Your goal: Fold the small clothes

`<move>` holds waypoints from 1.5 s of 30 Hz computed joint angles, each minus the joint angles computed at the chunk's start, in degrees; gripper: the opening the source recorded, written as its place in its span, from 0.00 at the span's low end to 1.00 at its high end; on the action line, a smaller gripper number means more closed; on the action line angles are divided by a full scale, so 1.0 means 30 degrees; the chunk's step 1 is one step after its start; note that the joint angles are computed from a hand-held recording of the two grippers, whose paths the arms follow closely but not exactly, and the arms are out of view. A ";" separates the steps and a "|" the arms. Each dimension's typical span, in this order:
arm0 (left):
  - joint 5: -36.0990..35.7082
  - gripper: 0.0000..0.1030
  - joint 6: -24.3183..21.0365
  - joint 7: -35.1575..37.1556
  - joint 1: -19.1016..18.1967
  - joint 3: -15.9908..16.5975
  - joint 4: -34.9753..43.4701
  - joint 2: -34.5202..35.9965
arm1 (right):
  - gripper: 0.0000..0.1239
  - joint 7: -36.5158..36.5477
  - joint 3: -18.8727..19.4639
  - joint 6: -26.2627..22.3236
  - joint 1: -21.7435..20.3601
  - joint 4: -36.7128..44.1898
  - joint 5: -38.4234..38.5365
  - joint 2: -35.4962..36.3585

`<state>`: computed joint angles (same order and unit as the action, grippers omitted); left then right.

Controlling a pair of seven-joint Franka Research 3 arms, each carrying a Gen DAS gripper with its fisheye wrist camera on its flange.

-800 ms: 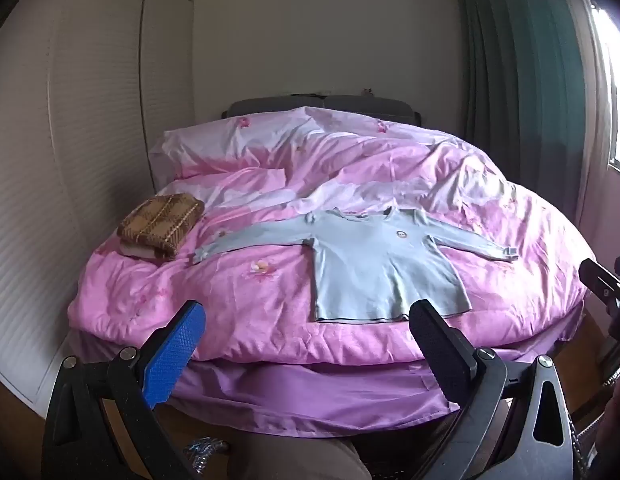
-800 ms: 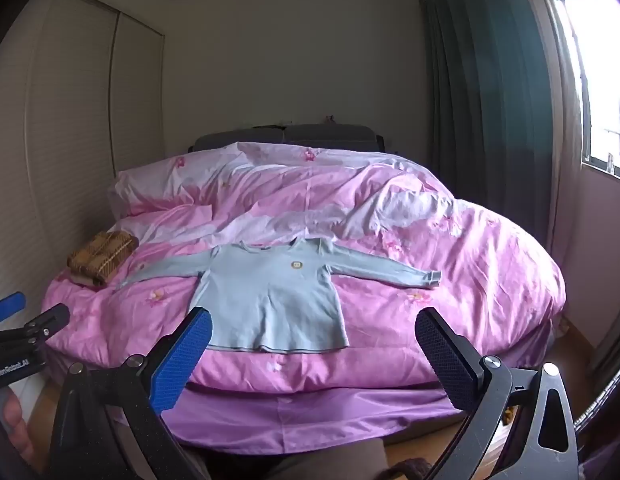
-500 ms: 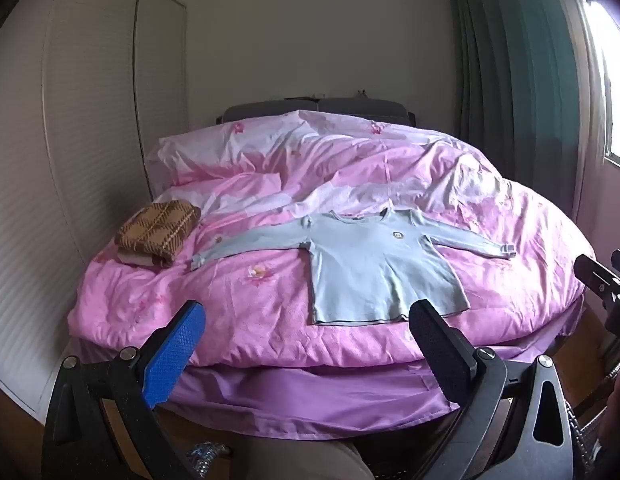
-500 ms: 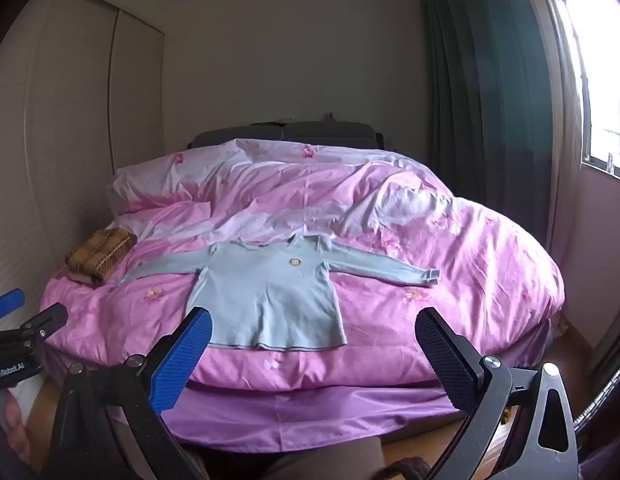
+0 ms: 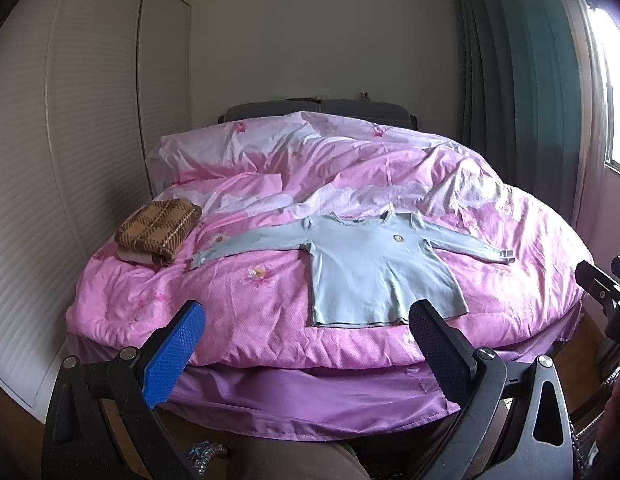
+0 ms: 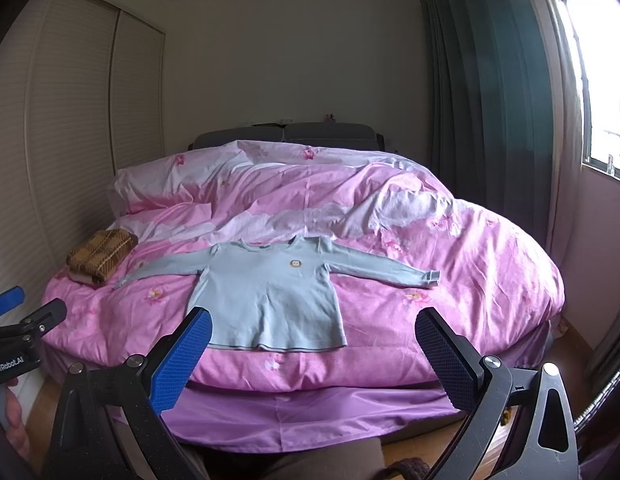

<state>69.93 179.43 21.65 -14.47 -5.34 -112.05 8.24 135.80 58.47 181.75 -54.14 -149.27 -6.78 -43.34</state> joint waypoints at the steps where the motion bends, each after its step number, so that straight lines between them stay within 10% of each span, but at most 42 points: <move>1: -0.0215 1.00 0.0015 0.0227 0.0060 -0.0045 -0.0055 -0.0060 | 0.83 0.0069 0.0108 0.0284 -0.0100 -0.0229 0.0002 -0.0013; 9: 0.3229 1.00 0.0285 -0.3205 0.0260 0.0132 0.0104 -0.0224 | 0.83 -0.0036 0.0172 0.0109 -0.0039 -0.0156 0.0262 -0.0167; 45: 0.5049 1.00 0.0099 -0.4757 0.1052 -0.0528 0.0020 -0.0306 | 0.83 0.0044 0.0000 0.0062 0.0096 -0.0151 0.0077 -0.0140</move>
<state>85.07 179.73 7.38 -11.31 -6.92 -111.99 7.32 135.94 58.47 181.94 -53.85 -149.72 -6.54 -43.76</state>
